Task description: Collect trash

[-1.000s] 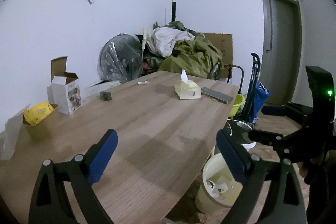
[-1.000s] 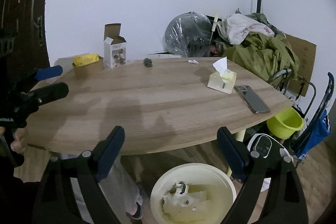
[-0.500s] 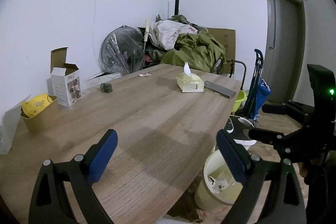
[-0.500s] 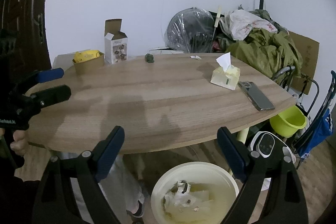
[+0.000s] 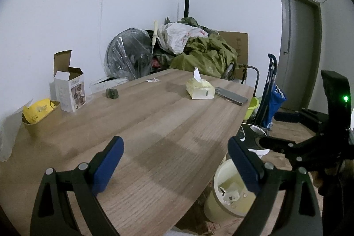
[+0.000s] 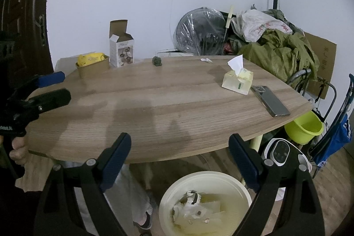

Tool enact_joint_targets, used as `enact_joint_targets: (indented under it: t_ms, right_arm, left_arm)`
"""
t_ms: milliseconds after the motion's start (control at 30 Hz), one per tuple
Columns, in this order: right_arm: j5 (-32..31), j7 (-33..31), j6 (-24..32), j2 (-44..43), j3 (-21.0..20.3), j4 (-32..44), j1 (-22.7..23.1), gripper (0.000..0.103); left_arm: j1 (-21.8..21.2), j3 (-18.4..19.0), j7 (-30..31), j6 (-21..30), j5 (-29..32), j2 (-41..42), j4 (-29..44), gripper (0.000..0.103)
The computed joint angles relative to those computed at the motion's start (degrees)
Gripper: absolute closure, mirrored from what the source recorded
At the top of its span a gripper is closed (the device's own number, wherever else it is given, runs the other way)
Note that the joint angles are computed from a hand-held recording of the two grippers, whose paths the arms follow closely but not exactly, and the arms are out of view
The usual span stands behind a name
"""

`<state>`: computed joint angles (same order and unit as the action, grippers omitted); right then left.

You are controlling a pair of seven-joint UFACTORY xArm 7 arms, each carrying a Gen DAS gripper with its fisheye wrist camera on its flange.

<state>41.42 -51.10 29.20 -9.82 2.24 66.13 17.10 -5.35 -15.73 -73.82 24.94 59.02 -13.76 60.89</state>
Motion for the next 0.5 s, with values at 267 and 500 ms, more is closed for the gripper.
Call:
enact_joint_targets:
  t_ms: [267, 500]
  right_arm:
    - [-0.17, 0.27, -0.22, -0.08, 0.08, -0.10, 0.02, 0.014]
    - [-0.35, 0.31, -0.39, -0.24, 0.04, -0.16, 0.14, 0.014]
  left_arm:
    - [-0.33, -0.01, 0.36, 0.15, -0.31, 0.01, 0.06, 0.008]
    - [-0.53, -0.22, 0.42, 0.59, -0.33, 0.23, 0.61, 0.008]
